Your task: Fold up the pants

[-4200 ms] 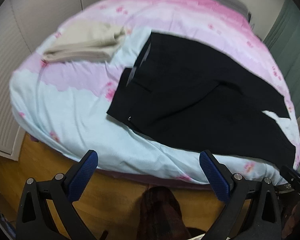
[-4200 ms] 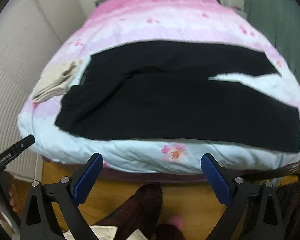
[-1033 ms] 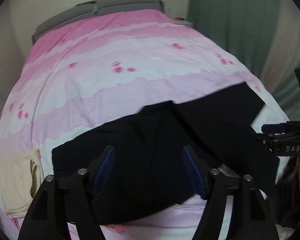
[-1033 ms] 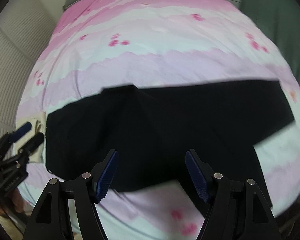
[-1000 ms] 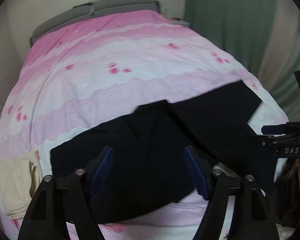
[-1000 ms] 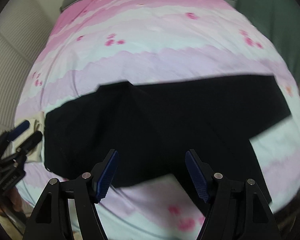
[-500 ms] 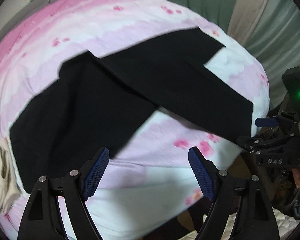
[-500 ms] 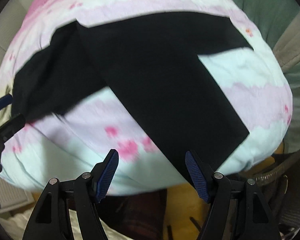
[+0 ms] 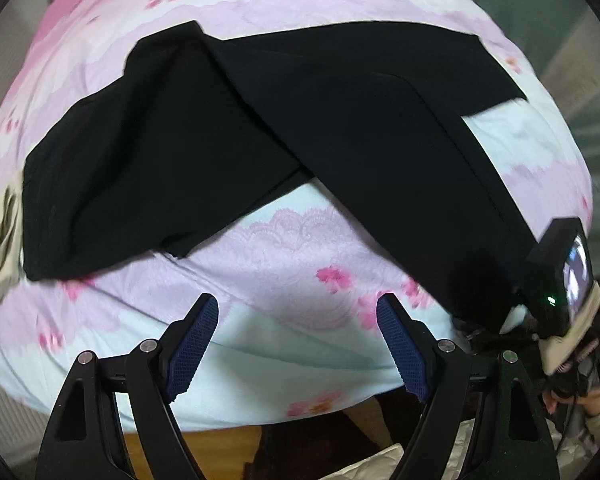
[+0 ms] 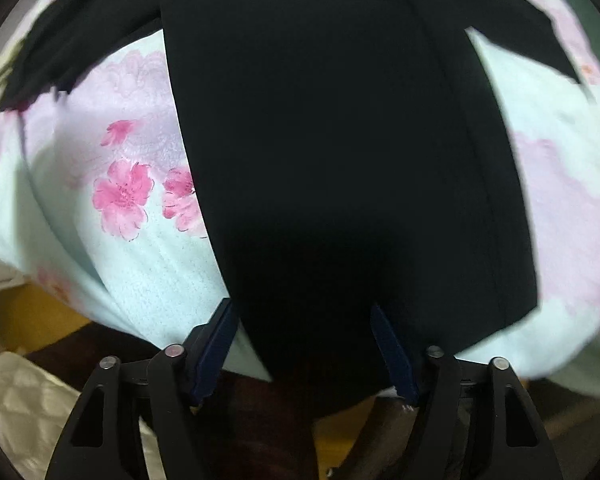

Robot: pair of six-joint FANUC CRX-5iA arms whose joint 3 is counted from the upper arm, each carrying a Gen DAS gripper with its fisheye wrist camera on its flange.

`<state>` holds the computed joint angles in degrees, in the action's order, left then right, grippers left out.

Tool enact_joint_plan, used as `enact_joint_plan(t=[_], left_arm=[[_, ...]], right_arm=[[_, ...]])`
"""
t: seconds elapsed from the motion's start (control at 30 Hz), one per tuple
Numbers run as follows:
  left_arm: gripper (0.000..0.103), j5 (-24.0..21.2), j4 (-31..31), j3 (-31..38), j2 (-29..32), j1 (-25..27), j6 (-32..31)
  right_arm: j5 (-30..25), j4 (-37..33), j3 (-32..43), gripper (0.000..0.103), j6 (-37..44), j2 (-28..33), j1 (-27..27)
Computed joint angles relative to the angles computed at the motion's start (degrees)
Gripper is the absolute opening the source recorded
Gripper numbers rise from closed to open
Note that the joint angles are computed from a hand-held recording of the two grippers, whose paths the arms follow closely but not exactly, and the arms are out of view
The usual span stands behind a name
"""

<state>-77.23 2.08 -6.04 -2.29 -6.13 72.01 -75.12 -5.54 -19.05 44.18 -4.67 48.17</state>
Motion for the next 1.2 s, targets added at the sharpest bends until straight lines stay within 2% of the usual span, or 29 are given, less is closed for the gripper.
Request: enact_joint_plan(t=[0.03,0.07,0.1,0.13,0.2,0.3,0.43,0.57,0.7,0.87,0.97,1.13,1.17,1.2], left_arm=[[0.081,-0.08,-0.19,0.46,0.21,-0.46,1.47],[0.081,-0.15,-0.31,1.13,0.48,-1.06,3.29],[0.081,-0.04,-0.58,1.85,0.59,-1.84,5.39],[0.081,0.08,-0.92,2.54,0.63,-2.51,7.02],[0.081,0.61,-1.06,3.67,0.47,-3.48,9.30],[0.081,1.52,-0.57,5.80,0.16,-4.61,11.91],[0.081,2.88,-0.40,10.22,1.99,-6.78,13.67],[0.081,4.12,-0.76,18.12,7.65,-10.21,15.00],[0.081,3.60,-0.53,27.79,15.10,-12.57,16.95],[0.081,2.03,-1.72,38.98,23.45,-15.24,18.78],[0.081,-0.44,-3.67,44.17,27.29,-16.59,19.67],[0.081,-3.31,-5.49,48.07,30.76,-17.20,21.90],[0.081,-3.67,-5.77,48.40,31.09,-17.21,22.29],[0.081,-3.89,-6.00,48.45,31.26,-17.13,22.54]], right_arm=[[0.90,-0.81,-0.49,0.034,2.00,-0.84,-1.17],[1.60,-1.64,-0.88,0.021,4.40,-1.86,-2.70],[1.92,-2.98,-0.81,0.009,6.63,-2.75,-4.61],[1.97,-3.86,-0.62,0.007,8.21,-3.48,-6.14],[1.86,-3.97,0.03,0.007,10.67,-5.91,-9.20],[2.24,0.62,1.28,0.007,10.97,-10.68,-12.67],[2.86,6.98,6.00,0.007,12.66,-11.78,-20.85],[5.22,12.55,13.87,0.007,19.68,-5.19,-31.06],[4.91,11.45,25.76,0.007,26.84,5.46,-39.90],[2.17,7.44,36.49,0.006,30.96,17.69,-45.18],[-0.12,5.68,40.29,0.006,30.20,22.79,-46.03],[-6.22,5.13,48.92,0.007,28.79,31.87,-47.30],[-7.38,5.58,49.79,0.010,28.65,33.09,-47.25],[-8.22,6.31,50.46,0.020,28.53,34.24,-47.18]])
